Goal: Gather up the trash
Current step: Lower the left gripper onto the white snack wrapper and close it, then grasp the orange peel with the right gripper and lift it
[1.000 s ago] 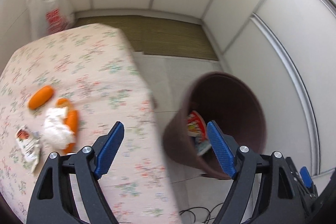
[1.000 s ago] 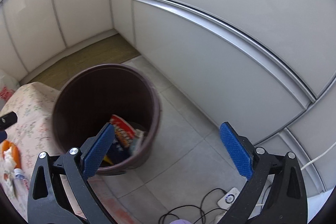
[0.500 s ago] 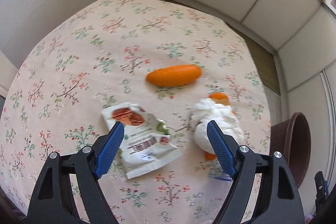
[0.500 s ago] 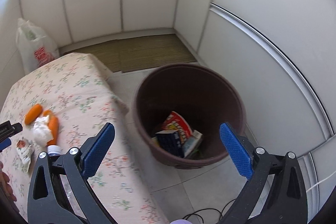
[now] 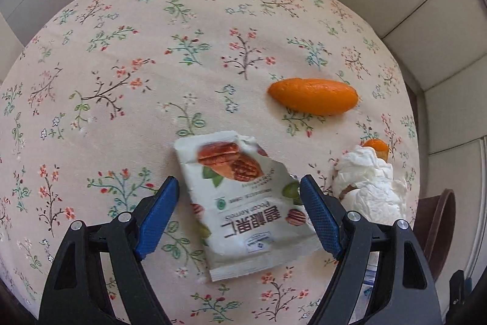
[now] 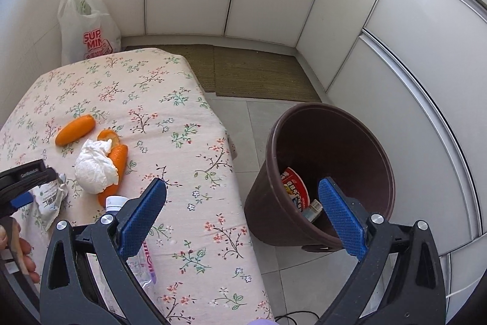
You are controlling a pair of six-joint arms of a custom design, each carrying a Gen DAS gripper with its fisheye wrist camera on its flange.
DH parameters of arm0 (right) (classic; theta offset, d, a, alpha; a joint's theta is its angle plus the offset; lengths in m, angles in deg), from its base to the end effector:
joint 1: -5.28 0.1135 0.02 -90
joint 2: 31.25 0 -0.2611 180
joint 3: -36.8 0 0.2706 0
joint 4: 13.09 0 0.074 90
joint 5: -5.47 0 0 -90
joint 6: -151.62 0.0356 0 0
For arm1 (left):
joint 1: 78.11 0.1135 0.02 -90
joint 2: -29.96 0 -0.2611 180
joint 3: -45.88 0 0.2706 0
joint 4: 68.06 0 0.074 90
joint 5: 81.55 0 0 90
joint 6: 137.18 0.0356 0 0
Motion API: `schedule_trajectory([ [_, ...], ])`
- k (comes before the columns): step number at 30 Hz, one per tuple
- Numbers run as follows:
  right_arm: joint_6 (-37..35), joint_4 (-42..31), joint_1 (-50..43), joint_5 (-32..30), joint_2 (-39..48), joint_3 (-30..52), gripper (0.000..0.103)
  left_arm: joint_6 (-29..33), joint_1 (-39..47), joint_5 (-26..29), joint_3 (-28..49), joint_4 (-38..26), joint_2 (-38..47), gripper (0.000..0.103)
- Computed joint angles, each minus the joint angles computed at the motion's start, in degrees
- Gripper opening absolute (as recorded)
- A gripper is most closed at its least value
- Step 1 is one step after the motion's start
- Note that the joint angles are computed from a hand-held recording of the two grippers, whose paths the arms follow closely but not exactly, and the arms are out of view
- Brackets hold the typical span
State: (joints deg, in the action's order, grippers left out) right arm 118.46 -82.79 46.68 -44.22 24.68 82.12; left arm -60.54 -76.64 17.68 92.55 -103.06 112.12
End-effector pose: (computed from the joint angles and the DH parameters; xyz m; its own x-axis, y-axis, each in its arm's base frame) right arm 0.1328 0.0864 0.1803 -0.7582 0.1826 -0.6259 0.3878 0.8980 -0.2079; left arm 0.2412 0.0005 0.1122 -0.9233 -0.2518 -0.2900 -0.1903 0.9558 -0.2243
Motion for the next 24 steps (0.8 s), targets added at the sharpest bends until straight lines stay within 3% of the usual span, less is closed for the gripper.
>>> schedule_trajectory([
  [1, -0.2, 0.2, -0.1, -0.2, 0.0, 0.0, 0.096, 0.0, -1.2, -0.3, -0.2, 0.3, -0.4, 0.071],
  [3, -0.8, 0.9, -0.7, -0.7, 0.0, -0.1, 0.096, 1.3, -3.6, -1.4, -0.8, 0.8, -1.3, 0.046],
  [6, -1.2, 1.8, -1.0, -1.3, 0.3, -0.1, 0.096, 3.4, -3.8, -0.3, -1.2, 0.9, -1.7, 0.024],
  [16, -2.6, 6.2, -0.3, -3.2, 6.7, 1.5, 0.096, 13.7, 9.3, 15.2, 0.6, -6.3, -2.8, 0.009],
  [24, -3.4, 10.0, 1.2, -3.7, 12.3, 3.9, 0.096, 27.5, 18.1, 17.6, -0.4, -15.3, -16.6, 0.006],
])
